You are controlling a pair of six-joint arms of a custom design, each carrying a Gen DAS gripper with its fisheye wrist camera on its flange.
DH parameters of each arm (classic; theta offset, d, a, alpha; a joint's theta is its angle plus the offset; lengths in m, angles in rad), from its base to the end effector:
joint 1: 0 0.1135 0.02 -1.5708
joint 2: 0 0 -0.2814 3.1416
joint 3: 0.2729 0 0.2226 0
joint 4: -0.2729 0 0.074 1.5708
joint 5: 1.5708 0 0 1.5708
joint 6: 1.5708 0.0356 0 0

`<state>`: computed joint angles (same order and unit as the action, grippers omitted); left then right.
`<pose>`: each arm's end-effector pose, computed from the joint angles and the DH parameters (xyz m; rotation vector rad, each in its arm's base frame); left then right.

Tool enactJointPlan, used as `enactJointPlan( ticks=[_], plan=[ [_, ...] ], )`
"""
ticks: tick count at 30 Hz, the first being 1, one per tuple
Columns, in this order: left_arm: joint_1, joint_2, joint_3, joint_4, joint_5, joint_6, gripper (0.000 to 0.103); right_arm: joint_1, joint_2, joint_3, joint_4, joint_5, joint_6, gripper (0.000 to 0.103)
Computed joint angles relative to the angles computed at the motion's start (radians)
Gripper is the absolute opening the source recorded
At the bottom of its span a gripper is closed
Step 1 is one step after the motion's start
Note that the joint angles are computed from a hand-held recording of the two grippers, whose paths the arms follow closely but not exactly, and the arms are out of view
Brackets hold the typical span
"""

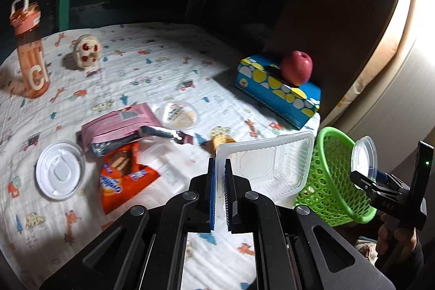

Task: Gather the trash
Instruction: 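Carry the clear box in the left tool while the right tool carries the lid over the basket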

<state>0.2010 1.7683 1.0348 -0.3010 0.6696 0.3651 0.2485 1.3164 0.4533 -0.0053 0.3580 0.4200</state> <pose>0.3245 0.0436 0.2029 0.4224 2.3567 -0.6133 0.2003 0.0380 0.1800 0.3588 2.3432 -0.1200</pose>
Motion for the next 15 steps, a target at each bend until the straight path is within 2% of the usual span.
enactJointPlan(
  ticks=[8, 15],
  plan=[
    [-0.129, -0.054, -0.027, 0.019, -0.036, -0.048, 0.006, -0.166, -0.165, -0.117, -0.043, -0.060, -0.045, 0.089],
    [-0.250, -0.086, -0.039, 0.031, -0.077, -0.095, 0.006, -0.306, -0.205, -0.178, -0.012, -0.156, -0.110, 0.090]
  ],
)
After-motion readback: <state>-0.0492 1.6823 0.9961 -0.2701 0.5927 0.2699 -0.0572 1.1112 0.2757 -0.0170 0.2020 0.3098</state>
